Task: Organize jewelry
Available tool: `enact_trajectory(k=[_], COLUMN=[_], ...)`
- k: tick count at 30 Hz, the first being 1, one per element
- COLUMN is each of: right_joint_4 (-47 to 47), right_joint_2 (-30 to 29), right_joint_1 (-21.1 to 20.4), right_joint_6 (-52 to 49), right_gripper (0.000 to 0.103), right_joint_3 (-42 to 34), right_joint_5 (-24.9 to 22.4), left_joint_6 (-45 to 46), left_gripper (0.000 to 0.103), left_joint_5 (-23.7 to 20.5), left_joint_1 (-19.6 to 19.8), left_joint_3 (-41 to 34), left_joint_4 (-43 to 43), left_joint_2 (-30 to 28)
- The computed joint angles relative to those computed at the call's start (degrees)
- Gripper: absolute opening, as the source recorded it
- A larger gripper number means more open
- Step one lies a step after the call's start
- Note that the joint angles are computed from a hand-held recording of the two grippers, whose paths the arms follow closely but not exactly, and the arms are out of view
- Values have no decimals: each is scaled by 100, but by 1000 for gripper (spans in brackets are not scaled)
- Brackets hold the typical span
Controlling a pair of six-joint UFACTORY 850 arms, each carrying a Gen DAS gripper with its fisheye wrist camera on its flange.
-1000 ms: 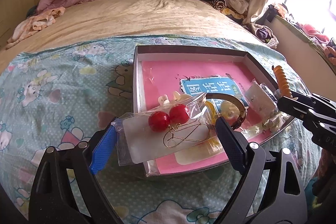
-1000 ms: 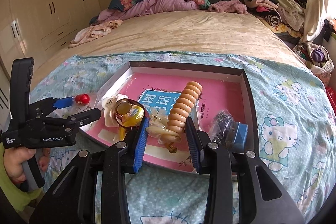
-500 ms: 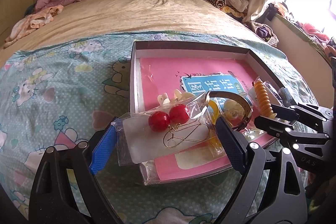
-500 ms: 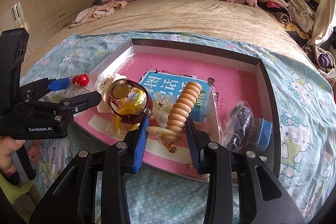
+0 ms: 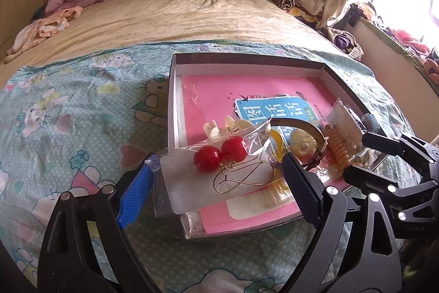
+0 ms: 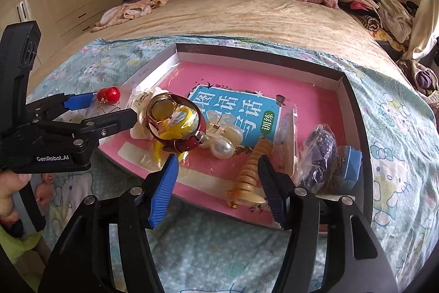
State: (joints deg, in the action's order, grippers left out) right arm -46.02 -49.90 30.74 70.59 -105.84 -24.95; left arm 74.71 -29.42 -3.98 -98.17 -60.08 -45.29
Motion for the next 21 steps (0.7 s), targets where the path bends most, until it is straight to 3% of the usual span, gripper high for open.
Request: enact_trajectory(k=[5,10,21], right_joint_4=[-1052,-1641,-2758], right_joint_2=[421,744,1378], right_joint_1=[54,87,232], right_joint_6=[1429,2240,3749], right_gripper=[91,97,98], right_joint_3=[582,983,1784], right_joint_5=[87,52,-150], left_joint_6=[-5,-105,190], left_gripper=[84,85,92], left_joint_5=[36,60,38], left_joint_1=[-37,-57,-45], left_joint_3=[82,119,552], left_joint_4=[96,219,-54], left_joint_2=[65,112,495])
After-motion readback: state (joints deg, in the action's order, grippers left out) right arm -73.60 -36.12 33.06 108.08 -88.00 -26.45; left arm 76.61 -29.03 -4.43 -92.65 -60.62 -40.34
